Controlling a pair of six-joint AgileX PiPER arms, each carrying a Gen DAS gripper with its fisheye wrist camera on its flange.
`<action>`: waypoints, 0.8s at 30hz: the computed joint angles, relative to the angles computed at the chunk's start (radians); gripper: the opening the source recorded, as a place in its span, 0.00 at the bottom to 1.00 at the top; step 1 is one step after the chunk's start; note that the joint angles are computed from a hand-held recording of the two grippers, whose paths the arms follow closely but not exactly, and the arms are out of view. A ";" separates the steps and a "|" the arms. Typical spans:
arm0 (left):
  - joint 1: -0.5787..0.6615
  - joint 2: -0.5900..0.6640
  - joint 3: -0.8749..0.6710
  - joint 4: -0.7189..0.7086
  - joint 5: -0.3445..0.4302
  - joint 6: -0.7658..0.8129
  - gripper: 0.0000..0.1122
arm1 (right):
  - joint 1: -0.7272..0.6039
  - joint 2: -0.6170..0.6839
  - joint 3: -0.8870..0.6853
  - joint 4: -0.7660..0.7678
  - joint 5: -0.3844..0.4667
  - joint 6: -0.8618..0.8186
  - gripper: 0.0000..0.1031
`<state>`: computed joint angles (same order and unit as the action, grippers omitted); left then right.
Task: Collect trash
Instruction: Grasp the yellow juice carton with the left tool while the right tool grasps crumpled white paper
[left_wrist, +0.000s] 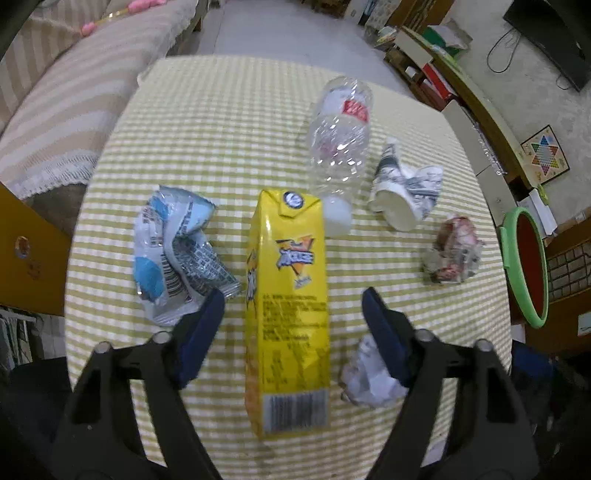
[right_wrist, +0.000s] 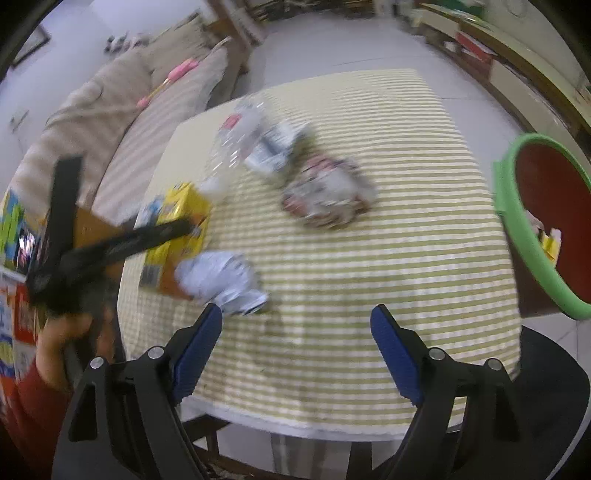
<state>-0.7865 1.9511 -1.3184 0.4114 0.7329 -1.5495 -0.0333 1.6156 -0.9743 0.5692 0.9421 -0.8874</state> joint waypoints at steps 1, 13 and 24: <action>0.011 0.002 0.013 -0.019 -0.024 0.011 0.40 | 0.011 0.000 0.005 0.000 0.004 0.003 0.78; -0.110 -0.166 0.142 0.120 0.002 -0.238 0.30 | 0.170 0.072 -0.034 -0.037 -0.037 0.024 0.78; -0.185 -0.239 0.085 0.220 0.147 -0.301 0.30 | 0.290 0.162 -0.086 -0.051 -0.100 0.055 0.79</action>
